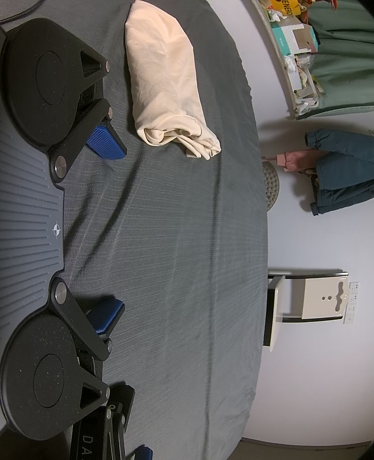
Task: Fold clothes
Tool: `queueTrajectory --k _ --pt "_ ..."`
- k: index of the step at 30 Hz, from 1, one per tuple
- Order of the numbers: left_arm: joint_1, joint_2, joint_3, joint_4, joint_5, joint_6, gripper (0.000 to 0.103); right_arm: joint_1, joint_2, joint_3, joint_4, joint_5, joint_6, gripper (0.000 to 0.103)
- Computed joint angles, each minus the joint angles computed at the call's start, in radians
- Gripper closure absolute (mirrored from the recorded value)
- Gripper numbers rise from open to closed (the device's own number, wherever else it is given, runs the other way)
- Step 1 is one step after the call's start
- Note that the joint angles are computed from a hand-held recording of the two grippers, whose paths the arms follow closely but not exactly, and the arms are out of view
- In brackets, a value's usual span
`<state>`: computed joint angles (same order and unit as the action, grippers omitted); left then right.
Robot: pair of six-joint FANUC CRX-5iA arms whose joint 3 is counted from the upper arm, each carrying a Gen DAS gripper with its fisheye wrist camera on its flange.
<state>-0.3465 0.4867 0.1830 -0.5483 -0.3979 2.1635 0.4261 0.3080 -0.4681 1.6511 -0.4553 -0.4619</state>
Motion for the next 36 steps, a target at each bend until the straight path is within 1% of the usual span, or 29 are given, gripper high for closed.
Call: queueTrajectory --k 16,21,29,36 --pt "0.004 -0.004 -0.005 0.006 -0.001 -0.012 0.0 -0.01 -0.009 -0.003 -0.007 0.005 0.02 0.0" --pt "0.005 -0.003 -0.004 0.006 0.0 -0.012 0.0 0.0 -0.003 -0.002 -0.004 0.0 0.006 0.0" --pt "0.009 -0.002 -0.006 0.013 0.006 -0.017 0.0 -0.016 -0.011 -0.01 0.014 0.014 -0.004 0.0" --pt "0.01 -0.004 -0.005 0.017 0.002 -0.024 0.0 -0.015 -0.011 -0.008 0.003 0.016 0.006 0.0"
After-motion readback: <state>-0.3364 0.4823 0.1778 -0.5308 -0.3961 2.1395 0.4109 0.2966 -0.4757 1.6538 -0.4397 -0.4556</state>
